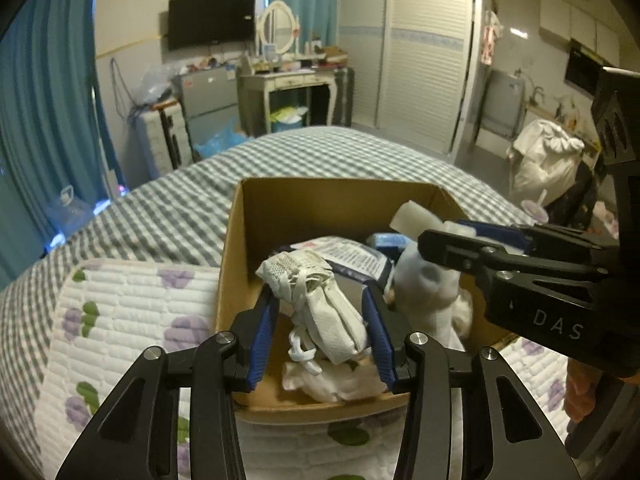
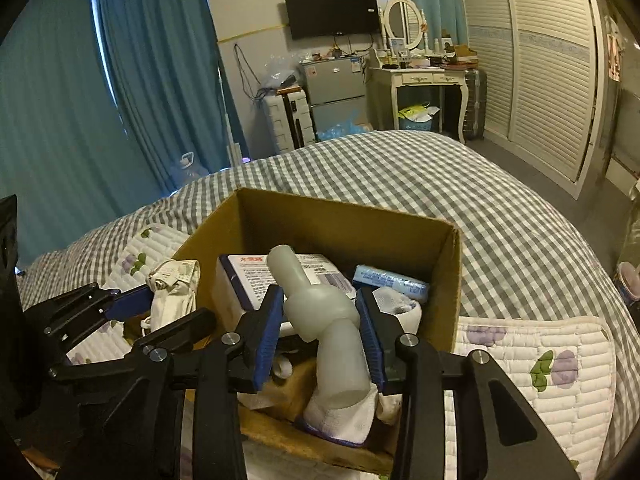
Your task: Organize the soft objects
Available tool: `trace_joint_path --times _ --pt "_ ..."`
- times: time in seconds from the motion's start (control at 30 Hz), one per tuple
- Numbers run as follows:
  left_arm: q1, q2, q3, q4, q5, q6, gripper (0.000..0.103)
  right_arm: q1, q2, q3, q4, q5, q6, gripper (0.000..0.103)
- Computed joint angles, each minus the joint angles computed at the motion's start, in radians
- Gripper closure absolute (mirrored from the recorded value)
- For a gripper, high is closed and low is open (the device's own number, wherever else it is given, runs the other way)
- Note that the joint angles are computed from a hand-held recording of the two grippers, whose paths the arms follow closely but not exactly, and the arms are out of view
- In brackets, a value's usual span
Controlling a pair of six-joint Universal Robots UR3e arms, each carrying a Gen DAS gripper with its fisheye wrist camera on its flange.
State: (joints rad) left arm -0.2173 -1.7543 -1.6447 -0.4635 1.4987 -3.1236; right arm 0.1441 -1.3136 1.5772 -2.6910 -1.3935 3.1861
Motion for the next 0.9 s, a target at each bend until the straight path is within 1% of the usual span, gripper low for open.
trace_joint_path --times 0.03,0.07,0.1,0.17,0.27,0.33,0.47,0.53,0.57,0.6,0.63,0.7,0.73,0.77,0.8,0.83,0.9 --pt "-0.002 0.007 0.008 -0.031 0.003 -0.004 0.036 0.002 -0.004 0.002 0.000 -0.008 0.004 0.055" --pt "-0.001 0.013 0.006 -0.034 0.007 -0.003 0.029 0.005 -0.005 -0.006 0.006 -0.020 0.009 0.046" --pt "-0.011 0.021 0.004 -0.030 0.034 -0.009 0.028 0.001 -0.025 0.007 0.007 -0.020 0.010 0.044" --pt "-0.034 0.020 0.040 -0.063 0.082 -0.033 0.026 -0.003 -0.064 0.017 0.024 -0.030 0.010 0.044" --pt "-0.052 0.072 0.071 -0.124 0.105 -0.067 0.026 -0.011 -0.156 0.031 0.068 -0.048 -0.005 0.044" --pt "-0.083 0.123 0.092 -0.155 0.149 -0.080 0.026 -0.026 -0.240 0.026 0.127 -0.053 -0.017 0.044" --pt "-0.131 0.230 0.161 -0.240 0.203 -0.099 0.026 -0.053 -0.417 -0.019 0.265 -0.058 -0.026 0.043" --pt "-0.178 0.273 0.213 -0.286 0.268 -0.107 0.025 -0.079 -0.506 -0.052 0.342 -0.044 -0.040 0.039" --pt "-0.216 0.298 0.247 -0.318 0.318 -0.112 0.018 -0.090 -0.561 -0.076 0.390 -0.040 -0.047 0.038" --pt "-0.231 0.320 0.260 -0.329 0.340 -0.108 0.012 -0.102 -0.602 -0.092 0.423 -0.030 -0.052 0.038" --pt "-0.278 0.346 0.274 -0.326 0.397 -0.106 0.004 -0.118 -0.649 -0.117 0.473 -0.018 -0.057 0.036" --pt "-0.361 0.371 0.291 -0.301 0.500 -0.094 0.000 -0.141 -0.720 -0.154 0.538 0.000 -0.060 0.029" --pt "-0.398 0.381 0.304 -0.297 0.544 -0.086 0.000 -0.153 -0.760 -0.174 0.575 0.011 -0.066 0.021" --pt "-0.438 0.402 0.311 -0.291 0.580 -0.075 0.000 -0.132 -0.771 -0.195 0.591 -0.009 -0.063 0.013" --pt "-0.466 0.417 0.315 -0.290 0.600 -0.070 0.000 -0.123 -0.801 -0.204 0.602 -0.021 -0.061 0.009" --pt "-0.479 0.435 0.311 -0.282 0.607 -0.066 0.000 -0.087 -0.811 -0.211 0.596 -0.065 -0.047 0.002" --pt "-0.518 0.470 0.307 -0.279 0.633 -0.062 0.000 0.037 -0.814 -0.219 0.573 -0.210 -0.006 0.000"
